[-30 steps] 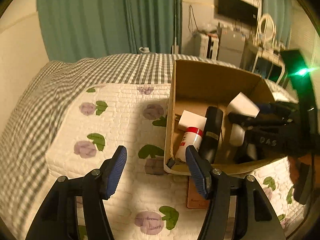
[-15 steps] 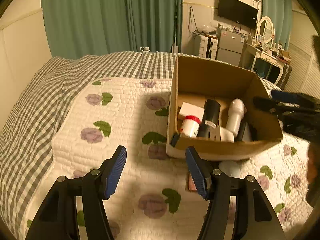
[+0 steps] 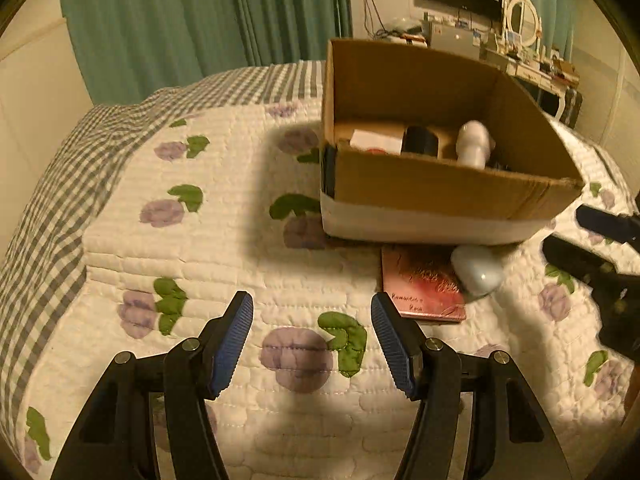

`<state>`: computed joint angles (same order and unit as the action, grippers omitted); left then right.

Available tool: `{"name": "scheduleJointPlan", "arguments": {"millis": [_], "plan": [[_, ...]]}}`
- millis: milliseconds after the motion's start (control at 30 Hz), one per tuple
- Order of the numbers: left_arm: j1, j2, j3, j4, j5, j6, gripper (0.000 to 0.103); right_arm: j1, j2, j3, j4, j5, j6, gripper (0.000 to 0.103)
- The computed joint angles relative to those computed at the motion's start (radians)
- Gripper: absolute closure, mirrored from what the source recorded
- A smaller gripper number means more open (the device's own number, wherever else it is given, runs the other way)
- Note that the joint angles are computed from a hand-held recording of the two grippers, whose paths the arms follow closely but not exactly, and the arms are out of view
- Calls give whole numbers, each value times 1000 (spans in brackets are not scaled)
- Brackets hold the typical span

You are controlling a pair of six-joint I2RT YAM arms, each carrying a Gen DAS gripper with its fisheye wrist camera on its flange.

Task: Organize rigid objects
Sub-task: 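Grasp the light blue earbuds case with the right tool while the left tool grasps the pink card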

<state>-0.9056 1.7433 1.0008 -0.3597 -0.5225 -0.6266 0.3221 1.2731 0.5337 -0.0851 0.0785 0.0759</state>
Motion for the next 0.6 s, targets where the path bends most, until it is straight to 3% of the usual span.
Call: {"name": "scheduleJointPlan", "arguments": {"millis": [233, 467, 600], "plan": [[29, 51, 2, 4, 32, -31, 39, -18, 248, 0, 155, -58, 42, 32], [20, 74, 13, -3, 28, -45, 39, -60, 383, 60, 200, -150, 73, 32], [14, 81, 20, -4, 30, -47, 39, -51, 451, 92, 225, -147, 87, 34]]}}
